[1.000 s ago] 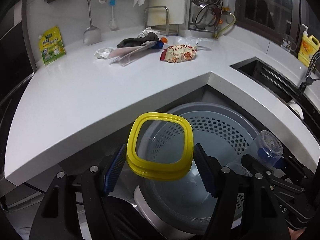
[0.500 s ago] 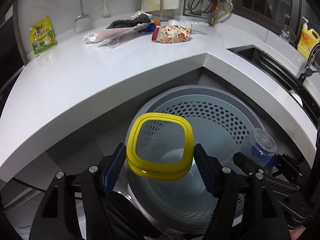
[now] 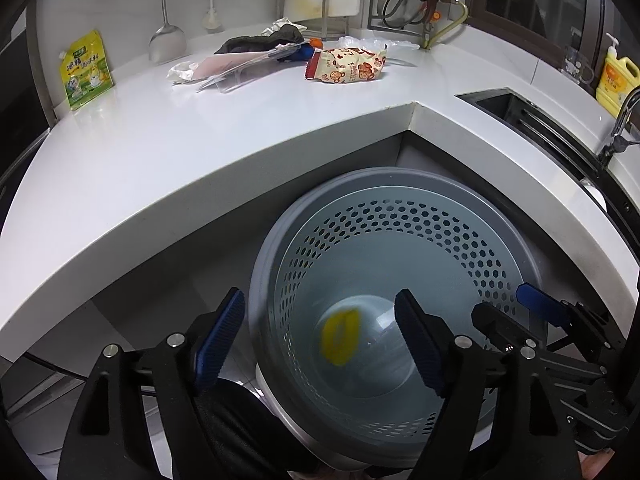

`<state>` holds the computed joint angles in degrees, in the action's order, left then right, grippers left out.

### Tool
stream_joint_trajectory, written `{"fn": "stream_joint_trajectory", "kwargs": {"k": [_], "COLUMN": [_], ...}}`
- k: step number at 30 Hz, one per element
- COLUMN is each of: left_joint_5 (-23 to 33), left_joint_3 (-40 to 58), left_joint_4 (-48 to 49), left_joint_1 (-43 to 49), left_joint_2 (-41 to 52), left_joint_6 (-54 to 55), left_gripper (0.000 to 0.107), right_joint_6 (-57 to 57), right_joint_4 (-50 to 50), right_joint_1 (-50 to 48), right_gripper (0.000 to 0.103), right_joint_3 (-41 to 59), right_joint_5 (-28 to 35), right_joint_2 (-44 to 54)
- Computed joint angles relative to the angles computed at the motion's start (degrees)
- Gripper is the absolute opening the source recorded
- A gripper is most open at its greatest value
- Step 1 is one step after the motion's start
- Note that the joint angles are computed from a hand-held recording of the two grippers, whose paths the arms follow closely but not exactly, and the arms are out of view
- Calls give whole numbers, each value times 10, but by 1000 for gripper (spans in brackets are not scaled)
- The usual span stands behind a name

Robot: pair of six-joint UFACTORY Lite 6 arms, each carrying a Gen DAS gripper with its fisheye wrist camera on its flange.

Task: Collect trash
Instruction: 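Open both tools to drop the cup and yellow lid into the bin, then move the right tool to the patterned snack wrapper on the counter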

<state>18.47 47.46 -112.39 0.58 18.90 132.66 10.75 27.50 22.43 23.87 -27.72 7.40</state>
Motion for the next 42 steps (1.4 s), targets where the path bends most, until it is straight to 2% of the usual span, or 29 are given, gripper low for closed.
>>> {"fn": "stream_joint_trajectory", "kwargs": {"k": [16,23,31,38,42], "left_joint_5": [10,23,29,32,25], "left_joint_3": [0,11,78,160,227], "left_joint_4": [17,49,139,204,273], "left_joint_1": [20,53,79,90,89], "left_joint_2": [-9,-37,-31,1,37], "left_joint_6": [-14,-49,-160,-251,-334], "left_gripper": [81,86,90,93,93], "right_joint_6": [2,-71,-112,-179,-206], "right_joint_4": [-3,65,79,101,108], "right_joint_1": [-1,16,-6,-38,-56], "right_gripper": [69,69,69,71,71], "right_joint_3": [-13,-9,32,124,184], "right_joint_5": [-3,14,50,93,117], "right_joint_2": [-19,-59,-71,-38,-7]}}
